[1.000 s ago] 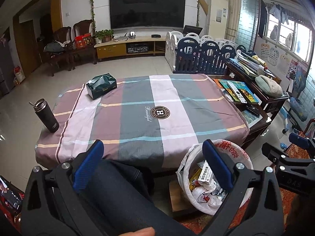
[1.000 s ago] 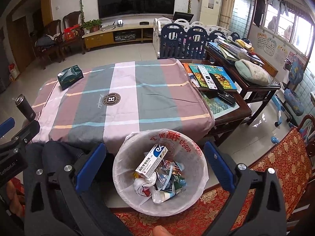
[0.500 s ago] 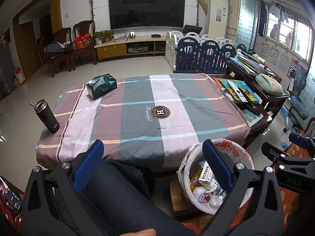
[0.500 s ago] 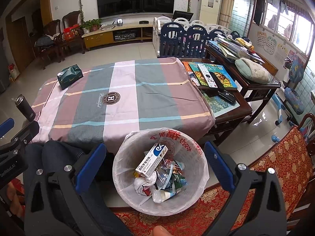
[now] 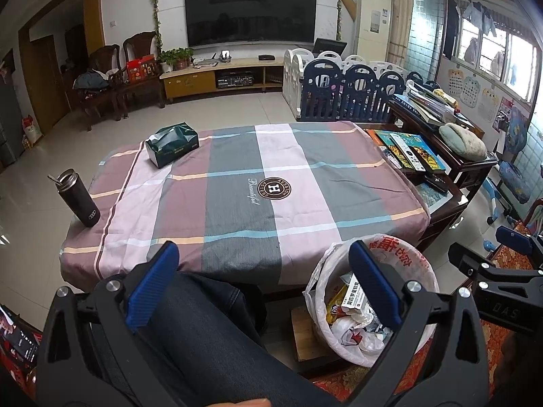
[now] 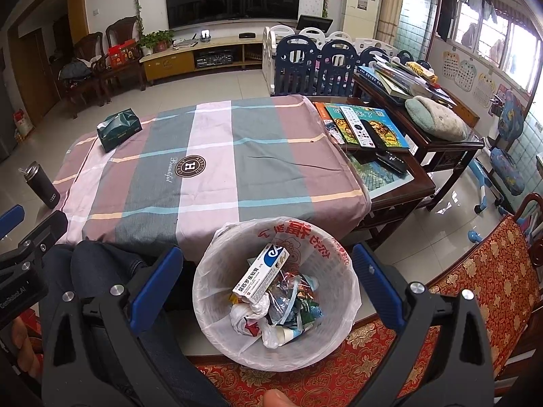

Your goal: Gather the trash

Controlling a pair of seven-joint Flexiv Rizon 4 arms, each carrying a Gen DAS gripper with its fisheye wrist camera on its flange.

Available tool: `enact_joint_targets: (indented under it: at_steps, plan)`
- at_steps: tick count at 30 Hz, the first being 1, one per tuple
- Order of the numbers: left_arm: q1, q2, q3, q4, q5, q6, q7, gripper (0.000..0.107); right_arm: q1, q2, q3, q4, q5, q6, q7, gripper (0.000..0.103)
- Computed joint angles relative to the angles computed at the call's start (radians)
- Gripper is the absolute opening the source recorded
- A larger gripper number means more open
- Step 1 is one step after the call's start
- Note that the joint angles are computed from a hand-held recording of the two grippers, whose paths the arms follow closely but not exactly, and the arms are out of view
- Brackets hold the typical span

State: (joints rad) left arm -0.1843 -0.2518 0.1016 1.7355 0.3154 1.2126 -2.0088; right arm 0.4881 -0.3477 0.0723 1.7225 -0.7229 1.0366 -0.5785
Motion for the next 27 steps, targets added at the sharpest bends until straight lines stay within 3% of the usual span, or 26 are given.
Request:
enact_joint_targets:
  at_steps: [27]
  plan:
    - [-0.004,-0.005,-0.006,-0.012,0.012,-0.017,0.005,0.1,-0.001,-0.007,-0.003,-0.006,0.013,-0.009,0.006,0.098]
